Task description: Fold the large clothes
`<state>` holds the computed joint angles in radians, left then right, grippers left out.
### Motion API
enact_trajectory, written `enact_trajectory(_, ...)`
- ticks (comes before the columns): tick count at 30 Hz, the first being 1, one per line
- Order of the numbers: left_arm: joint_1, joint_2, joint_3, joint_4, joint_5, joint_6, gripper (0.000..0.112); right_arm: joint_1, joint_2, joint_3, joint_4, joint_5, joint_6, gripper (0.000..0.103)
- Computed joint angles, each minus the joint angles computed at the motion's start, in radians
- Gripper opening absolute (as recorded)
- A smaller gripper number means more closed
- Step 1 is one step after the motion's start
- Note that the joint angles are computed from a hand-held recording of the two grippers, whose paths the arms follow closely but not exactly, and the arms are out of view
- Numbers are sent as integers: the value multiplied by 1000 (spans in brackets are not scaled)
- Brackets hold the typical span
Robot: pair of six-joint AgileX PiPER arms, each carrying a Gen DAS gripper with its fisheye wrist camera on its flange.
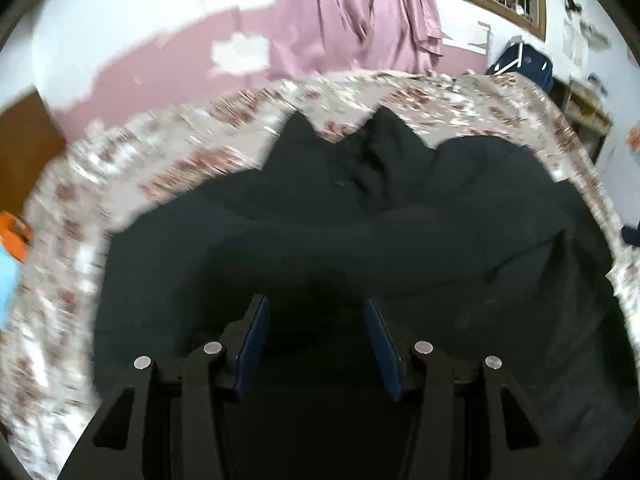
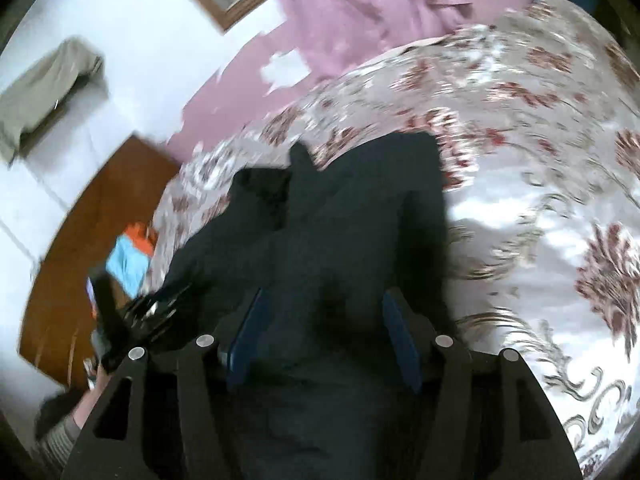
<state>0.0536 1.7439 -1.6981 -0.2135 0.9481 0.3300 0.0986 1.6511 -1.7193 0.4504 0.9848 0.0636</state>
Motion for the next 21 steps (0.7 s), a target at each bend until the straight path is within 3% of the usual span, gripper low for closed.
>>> enact_trajectory(2, -41, 44, -24, 23, 16, -34, 48, 31, 1, -2, -14, -22, 8, 56)
enact_trajectory(6, -157, 94, 12, 273, -41, -192, 48, 21, -58, 112, 89, -78, -39, 56)
enact_trajectory(8, -180, 99, 29, 330, -58, -230, 48, 23, -89, 164, 83, -83, -53, 56)
enact_trajectory(12, -177, 91, 37, 332, -45, -251, 48, -4, -141, 264, 95, -73, -65, 56)
enact_trajectory(16, -126, -34, 97, 227, -15, -189, 48, -24, -224, 346, 107, -56, -62, 56)
enact_trajectory(18, -92, -150, 179, 171, -17, -125, 48, -32, -262, 372, 109, -48, -63, 56)
enact_trajectory(21, -9, -364, 300, 88, 48, -29, 48, -31, -340, 405, 93, -13, -35, 56)
